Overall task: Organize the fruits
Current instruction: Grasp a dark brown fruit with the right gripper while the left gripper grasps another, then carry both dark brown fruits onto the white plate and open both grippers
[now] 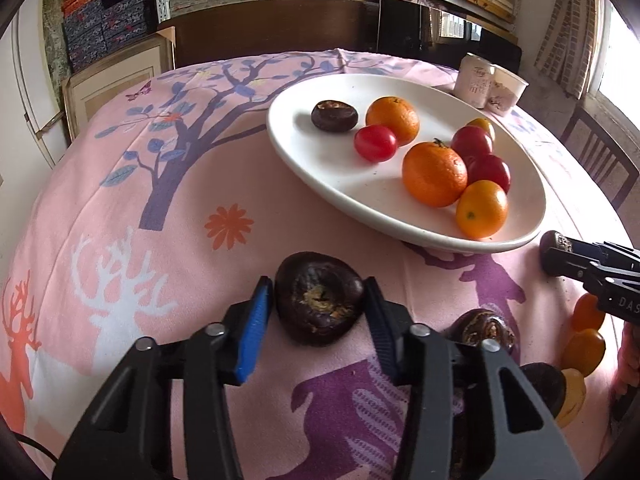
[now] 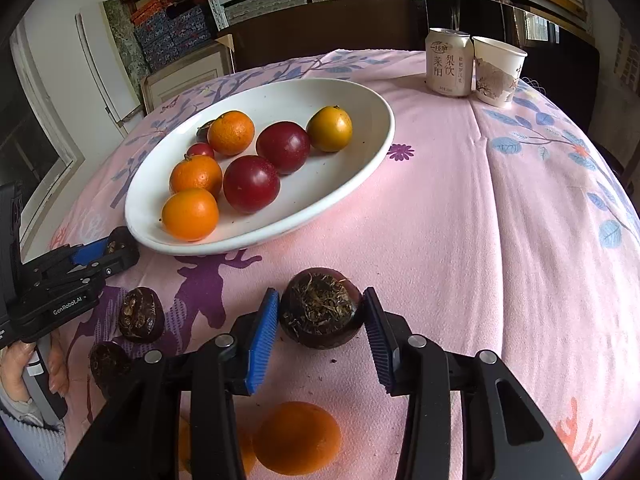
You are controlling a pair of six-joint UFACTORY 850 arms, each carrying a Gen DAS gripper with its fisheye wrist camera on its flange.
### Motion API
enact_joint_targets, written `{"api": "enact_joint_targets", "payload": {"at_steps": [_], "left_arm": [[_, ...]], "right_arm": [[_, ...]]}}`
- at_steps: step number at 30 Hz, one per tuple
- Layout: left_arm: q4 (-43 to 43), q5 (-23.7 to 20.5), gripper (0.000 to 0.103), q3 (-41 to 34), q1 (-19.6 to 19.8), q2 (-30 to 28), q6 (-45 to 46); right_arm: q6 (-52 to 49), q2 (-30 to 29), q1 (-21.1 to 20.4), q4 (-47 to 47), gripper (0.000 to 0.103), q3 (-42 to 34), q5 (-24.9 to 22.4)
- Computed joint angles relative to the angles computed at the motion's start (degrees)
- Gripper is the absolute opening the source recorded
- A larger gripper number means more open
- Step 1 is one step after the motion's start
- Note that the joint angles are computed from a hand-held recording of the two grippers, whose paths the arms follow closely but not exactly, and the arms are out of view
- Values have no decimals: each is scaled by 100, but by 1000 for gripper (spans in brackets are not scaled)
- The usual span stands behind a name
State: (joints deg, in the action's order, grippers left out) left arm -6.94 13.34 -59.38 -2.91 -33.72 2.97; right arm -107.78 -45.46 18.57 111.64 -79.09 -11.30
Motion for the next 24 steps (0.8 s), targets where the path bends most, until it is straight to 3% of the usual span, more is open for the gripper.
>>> {"api": "enact_joint_targets", "payload": {"at_steps": [5,8,12,15,21,23,24], "left_arm": [[1129,158,43,114,109,71,-1269],[871,470,43,373,107,284,-1109],[624,1021,43,721,27,713,-899],[894,936,43,498,-20,732,-1154],[-4,512,43,-404,-232,203,-275],[-483,604,54,-526,-280,45,200],[-662,673,71,-540,-300,-5,429]], "right_arm": [[-220,14,-14,243,43,40,-60],[-485,110,-70,584,43,172,-225],[-1672,539,-269,1953,43,788,-1071],[-1513,663,-386,1876,43,896,-1663],[-176,97,-192,594,43,-281,-1152],[-393,-155,-186,981,45,-577,-1214],[-842,-229,-222,1476,47,-588,-1484]]}}
